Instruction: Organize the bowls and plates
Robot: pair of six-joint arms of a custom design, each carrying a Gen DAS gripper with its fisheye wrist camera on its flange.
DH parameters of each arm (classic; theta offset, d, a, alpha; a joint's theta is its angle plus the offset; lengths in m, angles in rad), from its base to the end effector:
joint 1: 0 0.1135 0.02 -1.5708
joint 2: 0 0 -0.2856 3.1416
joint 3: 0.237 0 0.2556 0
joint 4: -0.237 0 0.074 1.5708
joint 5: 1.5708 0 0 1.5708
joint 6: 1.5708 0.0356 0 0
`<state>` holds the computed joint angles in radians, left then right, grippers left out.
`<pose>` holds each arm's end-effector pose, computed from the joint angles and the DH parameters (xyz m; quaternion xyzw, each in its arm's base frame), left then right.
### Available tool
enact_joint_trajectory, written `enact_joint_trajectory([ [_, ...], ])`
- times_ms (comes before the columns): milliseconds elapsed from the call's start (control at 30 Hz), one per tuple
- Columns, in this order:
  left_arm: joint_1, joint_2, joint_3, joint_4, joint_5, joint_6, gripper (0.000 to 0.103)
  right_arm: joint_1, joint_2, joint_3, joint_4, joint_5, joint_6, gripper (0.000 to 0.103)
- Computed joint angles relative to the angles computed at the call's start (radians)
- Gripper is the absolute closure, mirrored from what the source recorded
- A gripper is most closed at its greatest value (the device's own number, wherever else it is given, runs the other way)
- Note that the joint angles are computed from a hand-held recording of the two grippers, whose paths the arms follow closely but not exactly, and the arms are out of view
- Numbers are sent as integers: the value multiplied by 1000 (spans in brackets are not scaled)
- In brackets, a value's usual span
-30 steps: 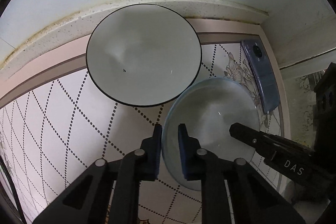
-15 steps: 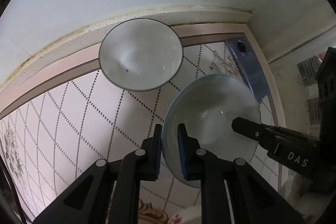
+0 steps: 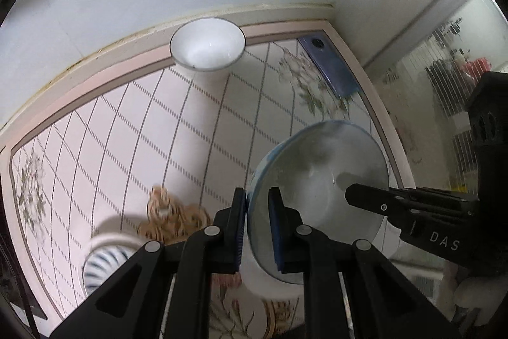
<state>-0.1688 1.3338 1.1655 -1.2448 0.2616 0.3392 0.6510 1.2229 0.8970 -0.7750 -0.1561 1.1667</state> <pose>0.2202 -0.0469 0.3016 0.2583 0.9541 -0.1229 0.0889 0.1769 0.1417 0.2620 0.2297 0.9421 0.2297 0.0828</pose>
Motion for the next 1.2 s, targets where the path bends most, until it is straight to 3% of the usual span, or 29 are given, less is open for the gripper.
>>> enact_joint_trajectory([
  [167, 46, -96, -96, -38, -6, 60, 91, 207, -58, -19, -31, 60, 169, 89],
  [467, 71, -165, -263, 14, -47, 70, 91, 416, -19, -119, 89, 85, 364, 89],
  [667, 49, -161, -310, 63, -73, 61, 91, 420, 17, -166, 147, 67, 374, 89],
  [1200, 6, -139, -350, 103, -101, 33, 91, 358, 79, -149, 139, 23, 310, 88],
])
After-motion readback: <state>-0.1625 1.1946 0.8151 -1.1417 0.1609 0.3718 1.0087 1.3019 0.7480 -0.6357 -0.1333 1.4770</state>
